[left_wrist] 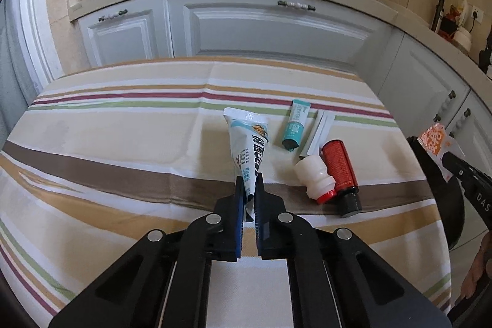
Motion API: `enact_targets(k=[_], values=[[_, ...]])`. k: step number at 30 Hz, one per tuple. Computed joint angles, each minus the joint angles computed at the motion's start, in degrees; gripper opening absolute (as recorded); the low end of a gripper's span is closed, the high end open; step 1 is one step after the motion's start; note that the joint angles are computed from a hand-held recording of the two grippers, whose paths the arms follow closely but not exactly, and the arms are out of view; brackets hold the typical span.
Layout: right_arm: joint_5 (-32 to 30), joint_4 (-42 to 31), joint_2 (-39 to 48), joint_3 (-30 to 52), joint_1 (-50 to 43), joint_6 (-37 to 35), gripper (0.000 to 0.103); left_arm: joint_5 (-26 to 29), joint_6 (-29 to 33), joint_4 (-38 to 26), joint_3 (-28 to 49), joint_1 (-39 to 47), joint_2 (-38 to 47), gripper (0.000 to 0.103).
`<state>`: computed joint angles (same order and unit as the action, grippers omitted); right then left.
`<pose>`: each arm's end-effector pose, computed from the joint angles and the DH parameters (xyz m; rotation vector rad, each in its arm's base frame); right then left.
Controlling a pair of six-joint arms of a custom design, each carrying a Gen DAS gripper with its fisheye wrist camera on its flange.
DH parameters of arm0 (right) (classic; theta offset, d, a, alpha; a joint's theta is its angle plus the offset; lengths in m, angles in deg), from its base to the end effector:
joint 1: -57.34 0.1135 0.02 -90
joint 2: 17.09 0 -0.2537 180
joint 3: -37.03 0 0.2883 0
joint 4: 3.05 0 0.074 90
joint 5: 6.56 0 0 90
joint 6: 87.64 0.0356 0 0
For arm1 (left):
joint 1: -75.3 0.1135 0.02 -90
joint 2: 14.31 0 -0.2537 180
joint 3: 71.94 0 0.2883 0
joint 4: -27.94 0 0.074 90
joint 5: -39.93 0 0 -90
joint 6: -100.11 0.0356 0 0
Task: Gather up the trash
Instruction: 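Carry the orange-printed bag and white tube over the black bin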
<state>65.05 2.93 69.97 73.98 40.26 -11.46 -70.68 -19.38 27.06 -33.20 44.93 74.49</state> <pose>0.2607 -0.0683 0.0706 -0.0916 2.2928 0.0991 0.2370 -0.1244 0.0628 -0.1352 2.3811 -0.0462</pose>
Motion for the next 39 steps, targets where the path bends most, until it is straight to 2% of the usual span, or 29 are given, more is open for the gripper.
enact_targets(k=[9,17,26,39], values=[[-2.3,-2.8,-9.3,-4.2,-4.8,-0.8,0.005,-4.2,-0.9,-2.8,-2.4,-6.1,-8.3,0.007],[-6.0,-5.3,-14.3,-5.4,-14.5,-3.4,0.005,-4.8,-0.2,-2.4,2.4,-13.6,-6.0,0.007],[-10.0,-4.7,-11.1,-2.5,-24.6,-5.6,0.005,-4.7,1.0,-0.6,11.6,-20.7,2.9,0.007],[-12.9,-1.4,-1.2,4.2,-30.5,-6.1,0.005,-4.5,4.0,1.6,23.4,-24.3,14.6,0.007]])
